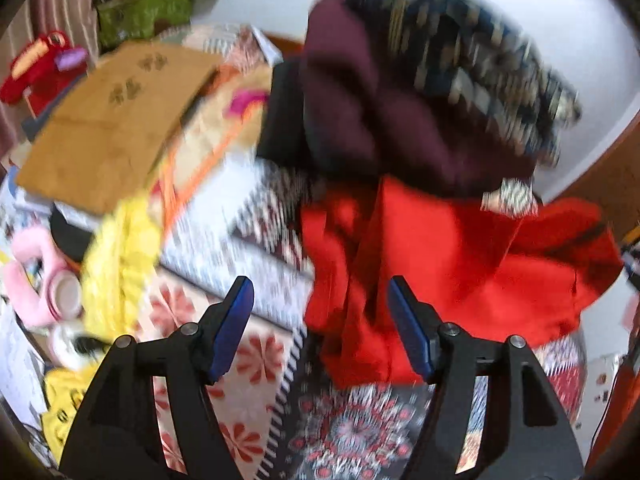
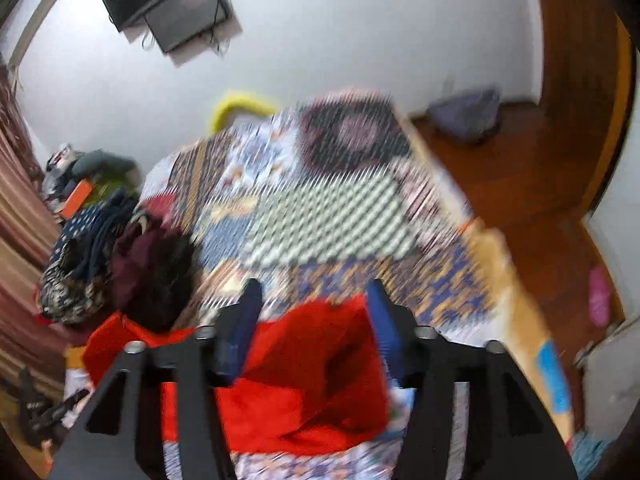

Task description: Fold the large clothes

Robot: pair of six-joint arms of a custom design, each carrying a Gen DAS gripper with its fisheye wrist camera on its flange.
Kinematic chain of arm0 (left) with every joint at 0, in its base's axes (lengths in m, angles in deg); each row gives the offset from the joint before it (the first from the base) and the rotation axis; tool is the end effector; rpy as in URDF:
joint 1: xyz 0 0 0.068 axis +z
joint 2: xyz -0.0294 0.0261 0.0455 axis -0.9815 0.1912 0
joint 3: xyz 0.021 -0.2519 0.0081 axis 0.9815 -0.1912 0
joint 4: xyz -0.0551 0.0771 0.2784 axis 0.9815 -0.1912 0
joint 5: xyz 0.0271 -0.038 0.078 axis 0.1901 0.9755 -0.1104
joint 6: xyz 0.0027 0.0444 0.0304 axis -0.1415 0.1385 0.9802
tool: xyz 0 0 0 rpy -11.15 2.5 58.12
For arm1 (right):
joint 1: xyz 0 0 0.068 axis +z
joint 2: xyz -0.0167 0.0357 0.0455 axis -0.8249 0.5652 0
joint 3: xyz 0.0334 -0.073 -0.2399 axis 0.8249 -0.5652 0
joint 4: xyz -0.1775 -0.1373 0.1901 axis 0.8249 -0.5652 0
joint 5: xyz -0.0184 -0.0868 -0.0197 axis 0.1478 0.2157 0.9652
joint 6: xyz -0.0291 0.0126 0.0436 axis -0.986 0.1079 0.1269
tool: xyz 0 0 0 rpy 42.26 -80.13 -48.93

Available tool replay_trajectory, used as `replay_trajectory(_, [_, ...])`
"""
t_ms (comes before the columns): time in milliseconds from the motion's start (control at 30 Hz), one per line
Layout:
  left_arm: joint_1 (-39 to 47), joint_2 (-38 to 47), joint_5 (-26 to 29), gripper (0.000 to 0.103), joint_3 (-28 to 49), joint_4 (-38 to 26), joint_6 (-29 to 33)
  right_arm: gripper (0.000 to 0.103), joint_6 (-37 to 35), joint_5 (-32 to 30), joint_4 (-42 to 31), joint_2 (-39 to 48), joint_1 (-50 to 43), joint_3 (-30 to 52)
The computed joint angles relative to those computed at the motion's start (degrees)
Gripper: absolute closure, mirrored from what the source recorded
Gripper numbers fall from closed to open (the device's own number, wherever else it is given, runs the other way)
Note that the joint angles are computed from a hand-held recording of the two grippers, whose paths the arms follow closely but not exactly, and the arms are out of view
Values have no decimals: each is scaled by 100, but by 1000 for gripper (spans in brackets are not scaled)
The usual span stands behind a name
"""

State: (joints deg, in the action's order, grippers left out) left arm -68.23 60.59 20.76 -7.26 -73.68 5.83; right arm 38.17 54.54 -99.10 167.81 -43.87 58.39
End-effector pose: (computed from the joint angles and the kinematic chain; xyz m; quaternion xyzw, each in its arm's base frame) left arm 0.2449 0.0394 0.2819 -0.1892 0.9378 -0.1050 0.2715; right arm 0.3312 0.0728 0.4194 0.0297 0.9177 0.1511 0.3661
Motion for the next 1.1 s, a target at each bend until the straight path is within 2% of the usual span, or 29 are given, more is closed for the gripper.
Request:
replay_trajectory(100, [-41, -106, 226, 35, -465, 65, 28, 41, -243, 121, -244, -3, -68, -21])
replay_trajectory(267, [-305, -249, 317, 35, -962, 235, -197, 41, -478, 75, -327, -312, -100, -1109])
replay_trajectory(433, [-434, -120, 430, 35, -1069, 521, -429, 41, -399, -539, -341, -209, -94, -1963])
replay_trajectory(500, [-452, 25, 552, 35, -1046, 680, -553, 40, -220, -888, -118, -179, -109, -2222])
replay_trajectory(567, [-503, 232, 732, 35, -997, 868, -714, 38, -82, -781, 178, -205, 5, -2302])
replay_trajectory(667, [-790, 487, 678, 35, -949, 1138, -910, 39, -25, -734, 325, -50, 71, -2177])
replay_trajectory(700, [-858, 531, 640, 41, -925, 1181, -953, 47, -5, -755, 408, -55, 78, -2202])
replay_trajectory(733, [-998, 593, 592, 55, -896, 1251, -1036, 55, -26, -848, 467, -70, 78, -2232])
replay_trajectory(767, [-1063, 644, 617, 62, -870, 1275, -1053, 73, -25, -927, 517, -31, 77, -2241])
replay_trajectory(800, [-1165, 665, 583, 70, -858, 1313, -1096, 84, 11, -975, 533, -15, 83, -2258])
replay_trajectory(833, [-1282, 636, 460, 79, -858, 1351, -1131, 87, 53, -1040, 600, -82, 66, -2344])
replay_trajectory(900, [-1446, 549, 291, 90, -814, 1301, -1153, 91, 66, -997, 707, -289, 90, -2513])
replay_trajectory(1000, [-1539, 210, 223, 93, -728, 1069, -1185, 91, 51, -1113, 645, -656, 68, -2625])
replay_trajectory(1100, [-1360, -245, 428, 96, -666, 860, -1128, 92, -176, -1050, 403, -1305, 149, -2747])
